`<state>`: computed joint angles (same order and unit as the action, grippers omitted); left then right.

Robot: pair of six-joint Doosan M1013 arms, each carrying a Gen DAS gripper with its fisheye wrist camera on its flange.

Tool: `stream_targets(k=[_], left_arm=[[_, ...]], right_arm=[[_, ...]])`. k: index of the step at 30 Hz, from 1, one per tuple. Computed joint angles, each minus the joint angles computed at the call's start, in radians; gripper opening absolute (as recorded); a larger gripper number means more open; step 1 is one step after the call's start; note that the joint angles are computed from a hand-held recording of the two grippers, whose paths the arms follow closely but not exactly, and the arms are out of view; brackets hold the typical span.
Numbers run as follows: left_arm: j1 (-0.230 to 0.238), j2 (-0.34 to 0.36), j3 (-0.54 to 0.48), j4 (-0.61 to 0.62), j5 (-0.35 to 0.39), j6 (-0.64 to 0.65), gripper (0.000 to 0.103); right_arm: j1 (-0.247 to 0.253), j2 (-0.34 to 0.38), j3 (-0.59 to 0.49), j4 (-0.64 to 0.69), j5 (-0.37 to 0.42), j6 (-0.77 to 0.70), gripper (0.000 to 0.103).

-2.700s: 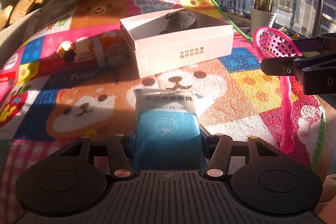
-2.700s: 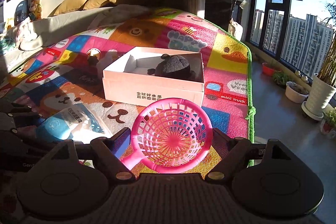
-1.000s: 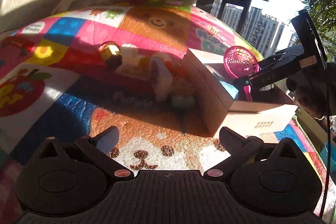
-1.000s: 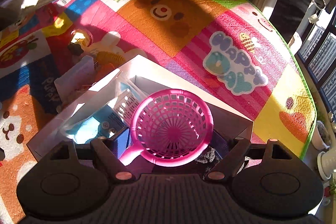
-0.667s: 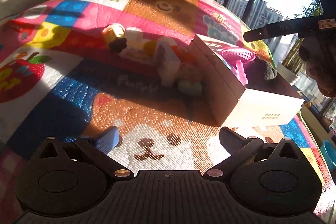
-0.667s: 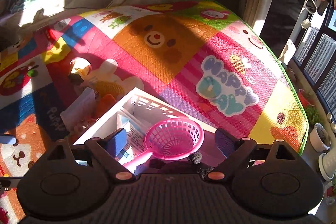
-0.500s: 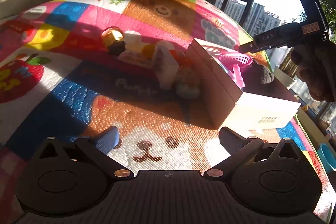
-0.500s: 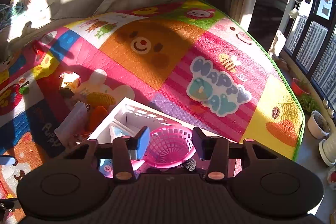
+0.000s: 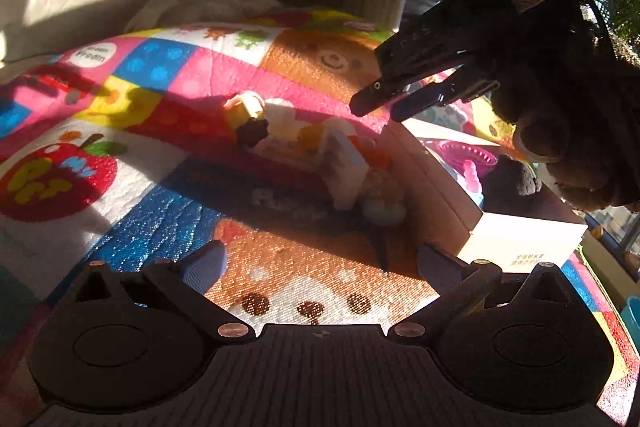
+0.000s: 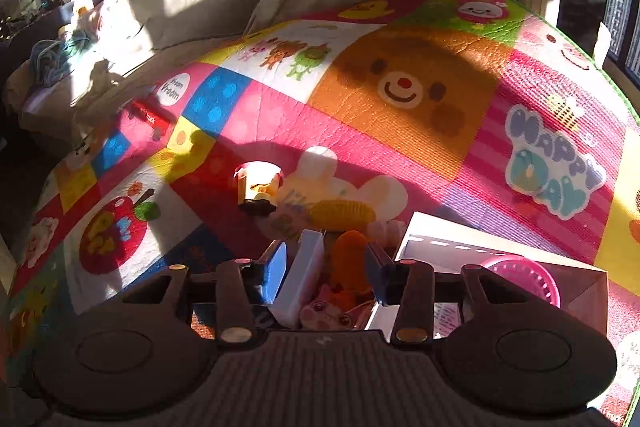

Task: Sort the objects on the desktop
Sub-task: 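Lower the pink basket scoop into the white box and open the right tool, then grasp the clear white plastic case with the right tool and lift it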

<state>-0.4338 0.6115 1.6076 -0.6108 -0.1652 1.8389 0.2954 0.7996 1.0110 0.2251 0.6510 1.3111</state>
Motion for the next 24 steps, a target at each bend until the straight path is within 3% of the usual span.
stream_targets(k=[3,5,6,8,11,16,20,24], left_arm=[[0.003,0.002,-0.001,0.044,0.009,-0.042,0.103],[0.007,0.002,-0.001,0.095,0.017,-0.103,0.103],[0.009,0.002,0.000,0.135,0.019,-0.150,0.103],[0.010,0.002,0.000,0.159,0.019,-0.178,0.103],[0.004,0.001,0.004,0.159,0.006,-0.156,0.103],[-0.002,0.001,0.003,0.046,-0.006,-0.032,0.103],[-0.006,0.006,-0.012,-0.198,0.000,0.200,0.103],[-0.021,0.009,-0.025,-0.278,-0.037,0.341,0.103]], right_arm=[[0.041,0.061,-0.066,-0.208,0.043,0.179,0.043],[0.042,0.084,-0.101,-0.206,0.107,0.181,0.019],[0.039,0.078,-0.093,-0.191,0.108,0.167,0.012],[0.030,0.038,-0.034,-0.140,0.058,0.117,0.012],[0.006,-0.070,0.118,0.026,-0.054,-0.047,0.012],[-0.055,-0.236,0.368,0.374,-0.117,-0.359,0.012],[-0.111,-0.311,0.518,0.558,-0.076,-0.494,0.012],[-0.139,-0.322,0.599,0.630,-0.066,-0.525,0.012]])
